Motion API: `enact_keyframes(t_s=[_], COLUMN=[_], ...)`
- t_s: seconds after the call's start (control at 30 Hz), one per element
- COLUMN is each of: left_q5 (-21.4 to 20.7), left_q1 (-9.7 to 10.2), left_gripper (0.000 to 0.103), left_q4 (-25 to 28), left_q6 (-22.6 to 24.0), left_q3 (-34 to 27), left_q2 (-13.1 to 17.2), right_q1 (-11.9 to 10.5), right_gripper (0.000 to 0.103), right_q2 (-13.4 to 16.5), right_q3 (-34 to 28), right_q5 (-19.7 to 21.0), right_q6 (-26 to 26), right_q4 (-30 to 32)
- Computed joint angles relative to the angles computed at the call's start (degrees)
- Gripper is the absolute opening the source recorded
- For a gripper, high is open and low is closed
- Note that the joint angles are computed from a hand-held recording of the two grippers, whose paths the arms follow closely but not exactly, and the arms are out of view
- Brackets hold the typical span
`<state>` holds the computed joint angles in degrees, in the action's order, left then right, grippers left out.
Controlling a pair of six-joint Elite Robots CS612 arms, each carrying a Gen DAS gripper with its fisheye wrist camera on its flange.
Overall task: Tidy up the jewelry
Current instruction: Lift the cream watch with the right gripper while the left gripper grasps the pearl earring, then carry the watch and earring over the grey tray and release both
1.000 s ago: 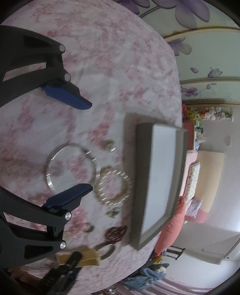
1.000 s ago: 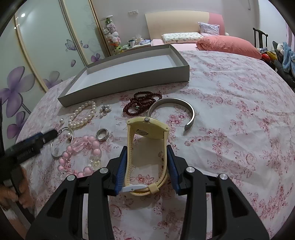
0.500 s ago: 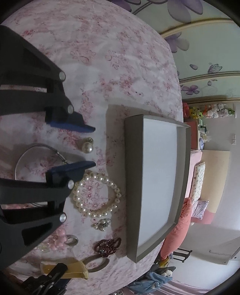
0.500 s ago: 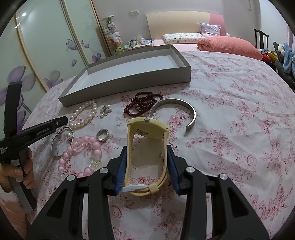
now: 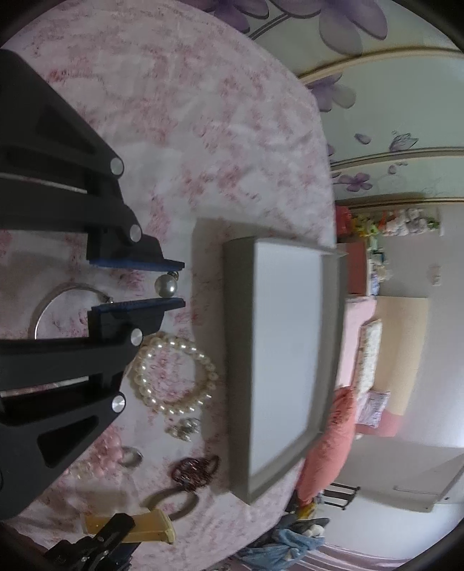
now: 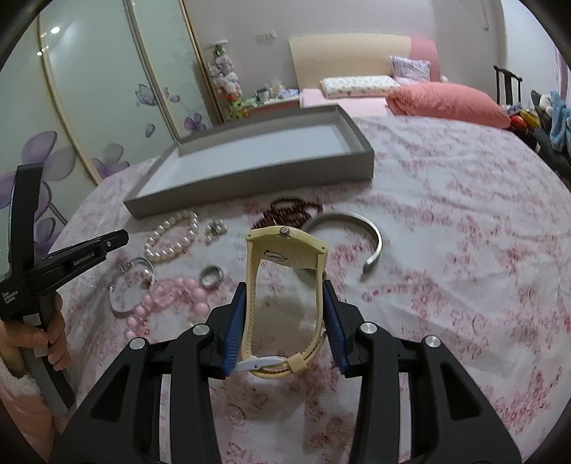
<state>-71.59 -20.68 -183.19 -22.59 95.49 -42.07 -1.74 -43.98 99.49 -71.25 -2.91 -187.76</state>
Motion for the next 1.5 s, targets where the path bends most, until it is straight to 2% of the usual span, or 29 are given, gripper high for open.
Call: enact_keyframes(t_s=[0.3, 0.5, 0.7, 0.9, 1.13, 1.37, 1.5], left_q5=[5.4, 8.5, 9.8, 11.2, 11.6, 10.8, 8.9], left_q1=[-2.12, -3.19, -3.41, -3.49, -2.91, -1.92, -0.94], left_gripper=[0.015, 0.015, 0.015, 0.015, 0.015, 0.015, 0.015], left_q4=[-11.5, -16.8, -19.0, -21.3, -19.5, -14.5, -10.7], left_q6=[2.2, 4.7, 6.9, 10.1, 11.0, 9.9, 9.1], left_q3=[3.7, 4.2, 2.3, -0.6, -5.0, -10.4, -14.1], left_q2=[-1.4, -1.9, -1.6, -0.4, 1.5, 4.0, 5.7], right_q1=[1.0, 1.6, 2.1, 2.4, 2.8, 3.2, 3.5], right_gripper=[0.042, 0.042, 0.042, 0.042, 0.042, 0.042, 0.042], right_q2=[0.1, 0.7, 2.4, 4.8, 7.7, 9.8, 10.9], right_q3=[-0.4, -1.5, -4.2, -8.9, -14.3, -18.6, -21.6], right_q5=[1.0, 1.5, 1.2, 0.0, -2.0, -4.1, -4.6], right_q6=[-2.2, -3.5, -2.1, 1.1, 2.3, 2.0, 0.5], right_q4=[-7.9, -13.6, -21.1, -25.7, -26.2, -24.9, -20.5])
